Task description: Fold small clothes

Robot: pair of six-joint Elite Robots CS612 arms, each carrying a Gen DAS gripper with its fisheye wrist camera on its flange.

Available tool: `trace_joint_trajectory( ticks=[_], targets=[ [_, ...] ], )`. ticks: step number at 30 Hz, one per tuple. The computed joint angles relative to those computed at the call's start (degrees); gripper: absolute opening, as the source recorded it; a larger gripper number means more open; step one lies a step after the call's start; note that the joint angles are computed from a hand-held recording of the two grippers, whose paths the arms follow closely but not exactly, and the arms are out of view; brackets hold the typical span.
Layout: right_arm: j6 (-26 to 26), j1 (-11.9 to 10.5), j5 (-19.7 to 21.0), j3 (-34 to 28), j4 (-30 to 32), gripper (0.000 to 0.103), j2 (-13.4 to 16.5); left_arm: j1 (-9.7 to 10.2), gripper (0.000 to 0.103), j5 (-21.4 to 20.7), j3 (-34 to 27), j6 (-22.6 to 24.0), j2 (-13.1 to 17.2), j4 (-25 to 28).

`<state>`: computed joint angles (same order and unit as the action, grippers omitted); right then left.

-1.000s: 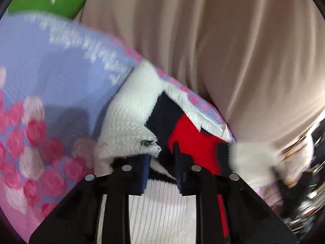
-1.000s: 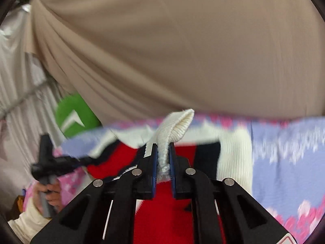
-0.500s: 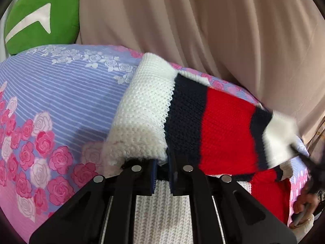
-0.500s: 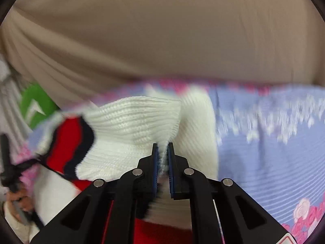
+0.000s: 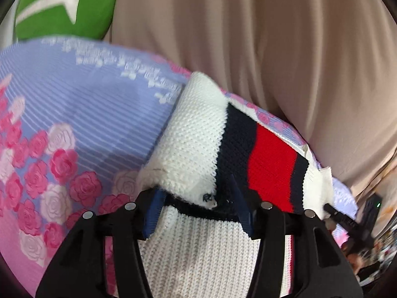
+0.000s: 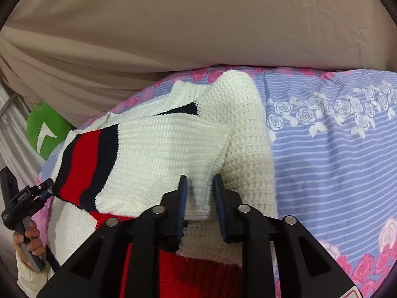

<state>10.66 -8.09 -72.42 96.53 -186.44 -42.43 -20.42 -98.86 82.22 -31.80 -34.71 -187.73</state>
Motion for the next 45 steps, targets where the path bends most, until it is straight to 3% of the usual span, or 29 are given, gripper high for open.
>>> trace_joint_trajectory(
  ticks=[2,4,5,6,7,9,11,13,14,16,18,20,21,22,23,25,29,34,37,39,40,41,45],
  targets=[
    [-0.1,0.5,0.2,-0.5,0.1,0.027,0.3,0.26,0.050,-1.0,-1.0,-1.2,0.4,1.6],
    [-0.4,1.2,0.3,-0.5,-2.1,0.011,0.1,0.36,0.044,-0.9,-1.3,-3.0,0.5,1.3],
    [-0.4,1.1,2.4,0.2,-5.6,0.010,-0.3,0.23,0.027,-0.2,-1.0,-3.2,0.3,0.5],
    [0.0,0.9,4.8,1.1,-10.2,0.010,-0.7,-0.17,0.016,2.3,-0.5,-2.3,-0.2,0.2],
    [1.1,0.4,7.5,2.2,-16.2,0.009,-1.2,-0.65,0.011,5.0,0.1,-1.1,-0.7,0.2],
    [3.4,-0.2,8.1,3.2,-21.4,0.009,-1.5,-1.37,0.010,9.2,1.0,0.3,-1.4,0.5],
    [3.1,-0.8,4.5,3.3,-17.2,0.007,-1.5,-1.24,0.010,8.7,1.2,0.3,-1.4,1.1],
    [2.8,-0.8,-1.3,1.2,-6.0,0.006,0.4,-1.31,0.010,7.9,0.9,0.9,-0.9,3.0],
    [1.9,-1.1,-1.6,0.6,-2.8,0.000,1.3,-1.52,0.009,8.4,0.8,1.0,-0.7,3.6],
    [2.9,-2.1,1.8,1.6,-3.5,0.000,0.9,-1.86,0.009,9.5,1.0,1.3,-0.3,2.9],
    [4.0,-2.1,0.3,3.1,-3.9,0.001,-1.0,-2.06,0.010,10.0,1.5,1.5,-0.1,0.8],
    [2.3,-0.8,-5.8,4.8,-7.4,0.015,-2.9,-2.07,0.011,10.0,1.5,1.1,0.2,-0.2],
    [1.6,-0.2,-7.3,5.0,-8.8,0.018,-3.6,-2.13,0.011,10.1,1.6,1.0,0.2,-0.6],
    [0.6,0.3,-6.4,5.1,-9.9,0.026,-4.1,-2.28,0.011,10.6,1.6,0.8,0.1,-0.8],
    [-1.0,0.8,-3.6,4.7,-9.9,0.042,-4.5,-2.34,0.011,10.8,1.7,0.5,0.1,-1.1],
    [-6.4,2.7,1.5,1.7,-6.8,0.062,-4.4,-2.30,0.011,11.0,2.4,0.2,-0.2,-1.7],
    [-13.7,7.8,5.6,-9.3,2.7,0.066,0.2,-2.17,0.011,10.5,2.6,-0.4,-0.3,-2.1],
    [-13.3,12.1,8.6,-26.8,17.8,0.066,9.1,-2.19,0.012,10.3,2.5,-0.3,-0.3,-1.9],
    [-13.5,14.4,4.7,-35.8,25.8,0.067,14.0,-2.13,0.012,10.2,2.2,0.1,-0.3,-1.6],
    [-13.6,15.6,0.5,-39.5,28.7,0.052,16.2,-2.22,0.012,10.4,2.2,0.4,-0.3,-1.4],
    [-13.8,15.7,0.7,-39.6,27.9,0.022,16.4,-2.29,0.012,10.6,2.2,0.6,-0.4,-1.2],
    [-13.1,15.4,3.0,-39.2,26.7,0.007,16.0,-2.40,0.012,10.9,2.2,0.7,-0.4,-1.0],
    [-10.3,15.4,3.8,-38.3,17.2,0.006,15.3,-2.85,0.012,12.3,2.2,1.5,-0.6,-0.4]
  ],
)
